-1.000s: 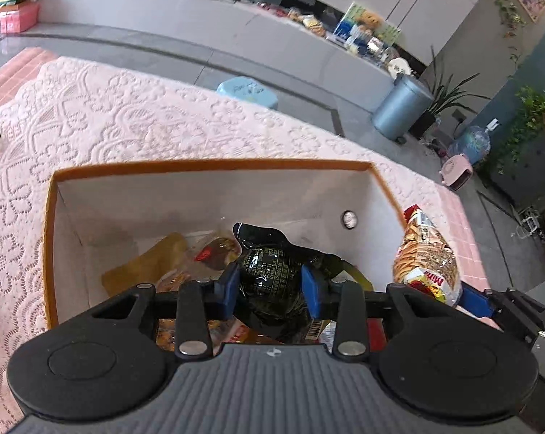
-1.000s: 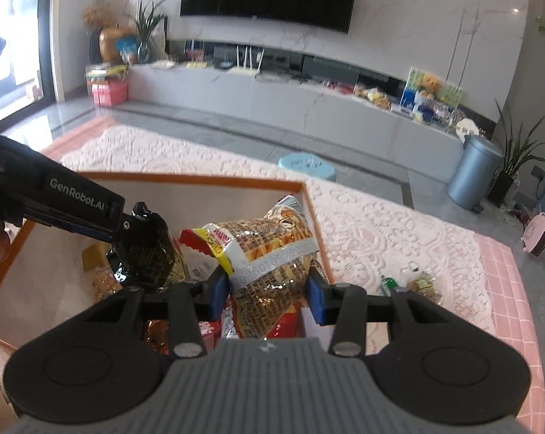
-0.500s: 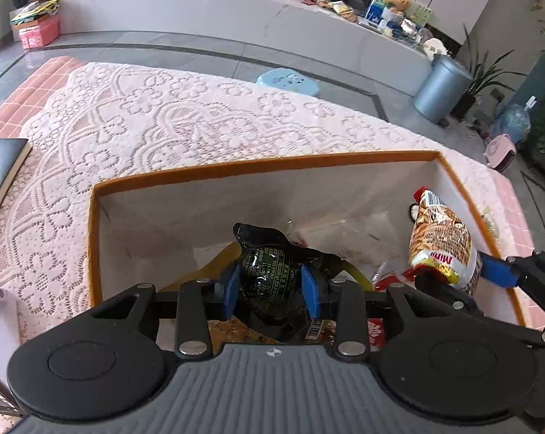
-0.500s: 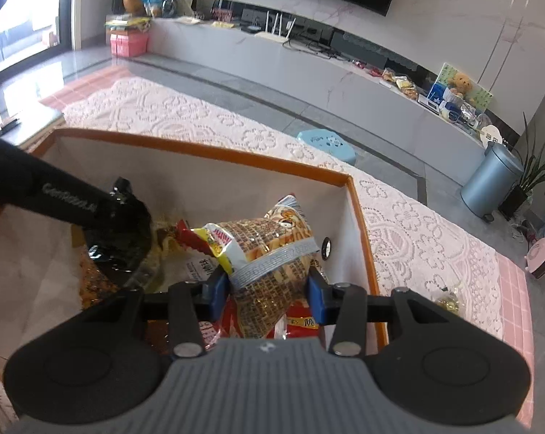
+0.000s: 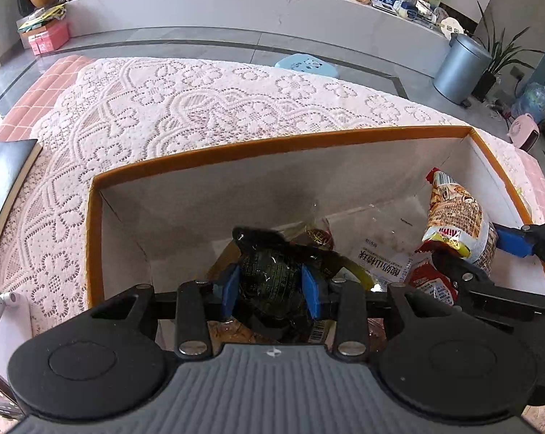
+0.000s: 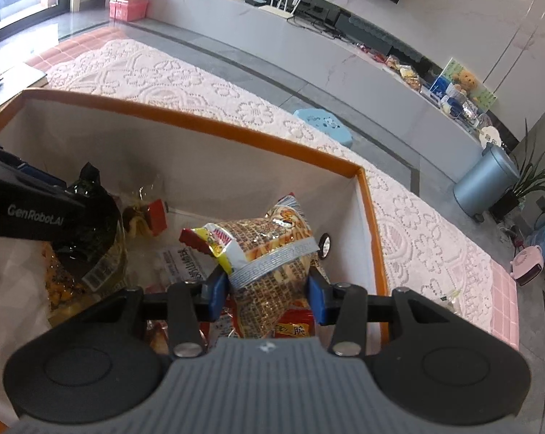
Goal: Organize snacks
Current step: 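Open both grippers to drop the seaweed pack and nut bag into the box, then lift both grippers out of the box toward the green sausage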
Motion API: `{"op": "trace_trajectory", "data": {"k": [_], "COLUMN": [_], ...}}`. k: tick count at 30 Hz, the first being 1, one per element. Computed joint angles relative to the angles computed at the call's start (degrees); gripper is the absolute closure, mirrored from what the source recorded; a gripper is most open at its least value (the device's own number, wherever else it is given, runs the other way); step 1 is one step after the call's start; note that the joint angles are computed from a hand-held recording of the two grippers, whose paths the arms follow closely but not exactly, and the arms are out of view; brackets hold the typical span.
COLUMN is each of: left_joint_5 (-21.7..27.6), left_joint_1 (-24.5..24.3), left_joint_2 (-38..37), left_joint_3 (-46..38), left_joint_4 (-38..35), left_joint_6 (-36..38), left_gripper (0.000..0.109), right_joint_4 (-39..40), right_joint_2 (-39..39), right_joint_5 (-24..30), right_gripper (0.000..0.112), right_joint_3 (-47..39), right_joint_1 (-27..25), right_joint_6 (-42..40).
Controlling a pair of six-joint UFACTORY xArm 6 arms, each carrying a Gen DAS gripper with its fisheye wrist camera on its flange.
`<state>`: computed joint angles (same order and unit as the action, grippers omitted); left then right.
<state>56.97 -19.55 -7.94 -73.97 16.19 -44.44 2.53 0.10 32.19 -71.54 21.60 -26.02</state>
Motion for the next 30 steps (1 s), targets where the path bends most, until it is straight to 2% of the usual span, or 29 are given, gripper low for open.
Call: {"op": "trace_trajectory", "data": {"k": [5, 10, 20, 22, 30], "left_joint_5": [-0.70, -3.20, -7.44, -8.48, -9.23], "left_joint_1": [-0.20, -0.46, -1.87, -2.07, -3.42], "left_joint_2": [-0.77, -2.37, -5.30, -5.92, -6.56], "left_joint_3": [0.68, 2.76, 5.63, 6.16, 5.80], "left_joint_4": [1.49, 2.90, 6.93, 7.55, 9.39], "left_joint_6": [-0.82, -1.02, -3.65, -4.26, -6.17], "left_gripper": [0.056, 0.039, 0.030, 0.026, 0.022], "right_joint_4": [-0.54, -0.72, -0.85, 0.47, 3.64], "right_joint_2": [0.81, 1.28, 0.19, -0.54, -4.49], "right_joint_5": [0.68, 1.10, 1.19, 1.13, -0.26], "right_gripper": [0.068, 0.068, 0.060, 0.052, 0.038], "right_joint_3": [-0.56, -0.94, -0.54, -0.18, 2.19], "right_joint_1": [0.07, 0.11, -0.29, -0.46, -0.78], "right_joint_6": [0.29, 0.88, 2.07, 1.41, 0.03]}}
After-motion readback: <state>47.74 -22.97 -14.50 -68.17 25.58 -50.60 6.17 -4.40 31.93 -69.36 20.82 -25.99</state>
